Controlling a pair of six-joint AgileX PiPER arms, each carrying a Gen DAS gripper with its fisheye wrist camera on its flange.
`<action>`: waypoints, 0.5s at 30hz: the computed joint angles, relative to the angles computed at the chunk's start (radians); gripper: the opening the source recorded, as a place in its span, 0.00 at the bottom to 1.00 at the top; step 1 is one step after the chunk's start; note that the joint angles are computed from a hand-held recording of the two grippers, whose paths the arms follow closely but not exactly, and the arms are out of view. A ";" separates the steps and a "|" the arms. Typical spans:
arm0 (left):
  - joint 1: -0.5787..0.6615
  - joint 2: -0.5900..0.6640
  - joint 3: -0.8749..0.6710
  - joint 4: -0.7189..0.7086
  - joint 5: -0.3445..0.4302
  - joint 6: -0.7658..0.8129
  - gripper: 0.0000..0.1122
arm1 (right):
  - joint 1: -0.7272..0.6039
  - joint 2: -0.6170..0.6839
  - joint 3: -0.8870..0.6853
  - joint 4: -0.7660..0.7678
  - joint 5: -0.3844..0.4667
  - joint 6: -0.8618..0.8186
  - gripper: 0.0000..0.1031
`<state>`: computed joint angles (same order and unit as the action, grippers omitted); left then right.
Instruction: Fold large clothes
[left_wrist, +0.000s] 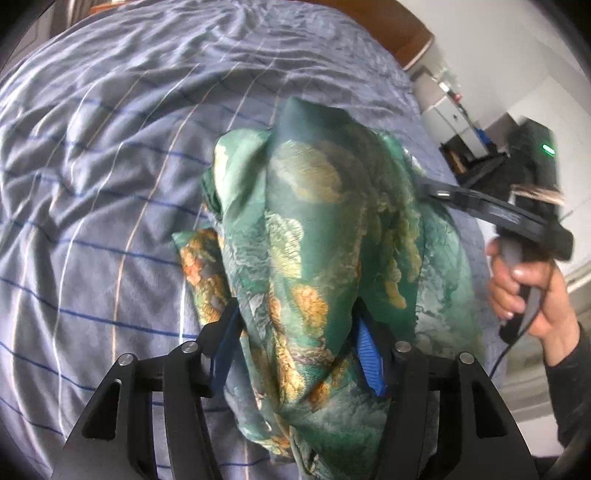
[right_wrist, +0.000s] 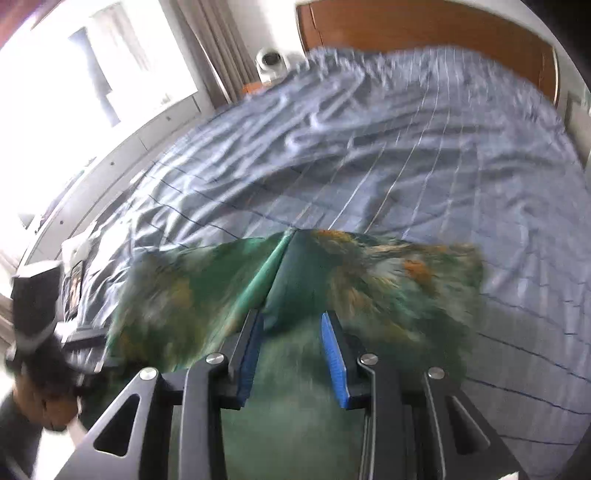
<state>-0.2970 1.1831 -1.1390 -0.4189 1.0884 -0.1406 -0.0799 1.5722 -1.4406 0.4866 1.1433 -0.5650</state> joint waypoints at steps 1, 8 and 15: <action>-0.023 0.005 0.006 0.040 -0.016 -0.032 0.53 | 0.033 0.052 -0.015 -0.027 -0.012 0.044 0.33; -0.015 0.029 0.034 0.027 -0.046 -0.022 0.53 | 0.138 0.155 0.010 -0.183 -0.100 0.168 0.33; -0.010 0.022 0.039 0.028 -0.047 -0.002 0.54 | 0.027 -0.042 0.151 -0.037 -0.110 -0.010 0.33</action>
